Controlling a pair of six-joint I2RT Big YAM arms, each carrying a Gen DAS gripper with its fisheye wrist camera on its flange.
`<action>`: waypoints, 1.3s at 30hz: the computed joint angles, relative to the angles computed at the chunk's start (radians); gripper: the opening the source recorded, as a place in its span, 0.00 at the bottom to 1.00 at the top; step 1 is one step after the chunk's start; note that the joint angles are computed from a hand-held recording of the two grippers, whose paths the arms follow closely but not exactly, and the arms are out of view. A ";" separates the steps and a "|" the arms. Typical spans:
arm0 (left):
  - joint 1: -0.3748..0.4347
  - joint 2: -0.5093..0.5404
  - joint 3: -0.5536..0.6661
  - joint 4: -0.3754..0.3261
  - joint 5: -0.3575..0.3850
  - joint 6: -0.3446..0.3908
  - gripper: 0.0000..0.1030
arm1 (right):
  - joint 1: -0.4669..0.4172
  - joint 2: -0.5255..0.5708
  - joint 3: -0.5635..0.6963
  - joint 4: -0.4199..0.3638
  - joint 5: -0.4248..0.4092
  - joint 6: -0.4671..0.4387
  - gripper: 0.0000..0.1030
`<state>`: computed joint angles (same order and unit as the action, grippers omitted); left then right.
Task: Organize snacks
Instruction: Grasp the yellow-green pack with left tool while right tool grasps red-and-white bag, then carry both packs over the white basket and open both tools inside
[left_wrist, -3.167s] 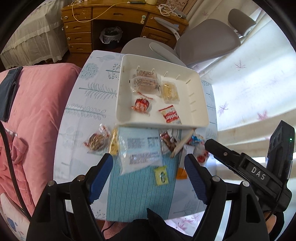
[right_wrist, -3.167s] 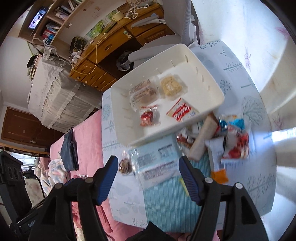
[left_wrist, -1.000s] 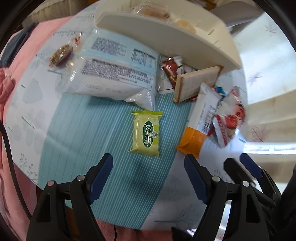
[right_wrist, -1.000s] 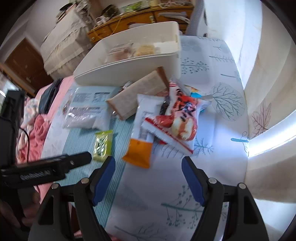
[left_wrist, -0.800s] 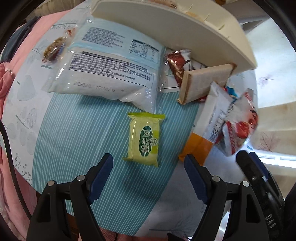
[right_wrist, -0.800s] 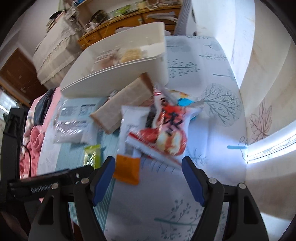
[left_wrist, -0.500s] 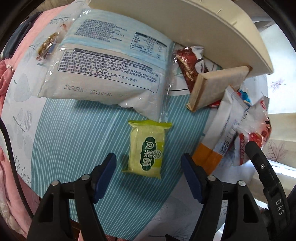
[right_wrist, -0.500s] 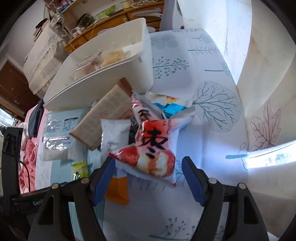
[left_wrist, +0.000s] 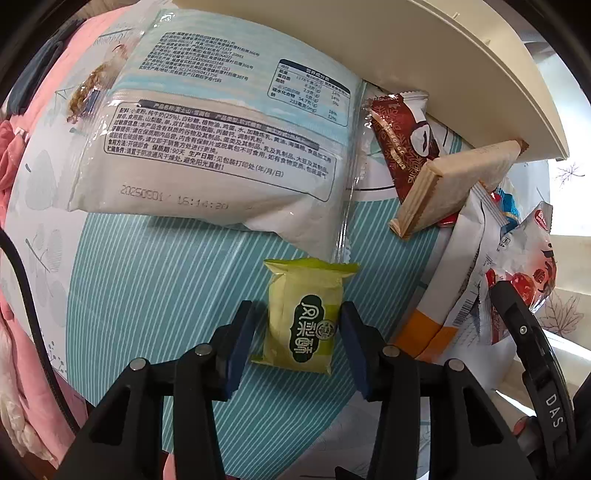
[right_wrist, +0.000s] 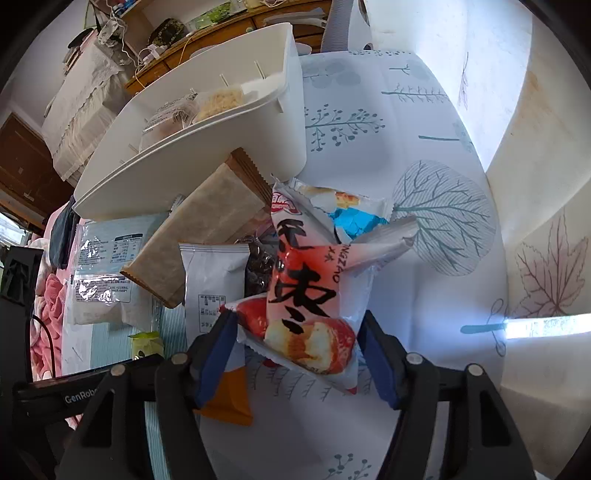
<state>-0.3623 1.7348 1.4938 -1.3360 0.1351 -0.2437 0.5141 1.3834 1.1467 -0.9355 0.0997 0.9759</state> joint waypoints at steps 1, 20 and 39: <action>-0.001 0.005 0.009 -0.006 -0.004 -0.002 0.41 | -0.001 0.000 0.000 0.000 -0.002 -0.003 0.63; -0.004 0.024 0.040 -0.096 0.024 0.028 0.35 | 0.019 0.045 0.083 -0.202 -0.050 -0.004 0.57; 0.040 -0.085 0.147 -0.212 0.059 0.164 0.35 | -0.021 -0.096 -0.024 -0.145 -0.376 0.378 0.56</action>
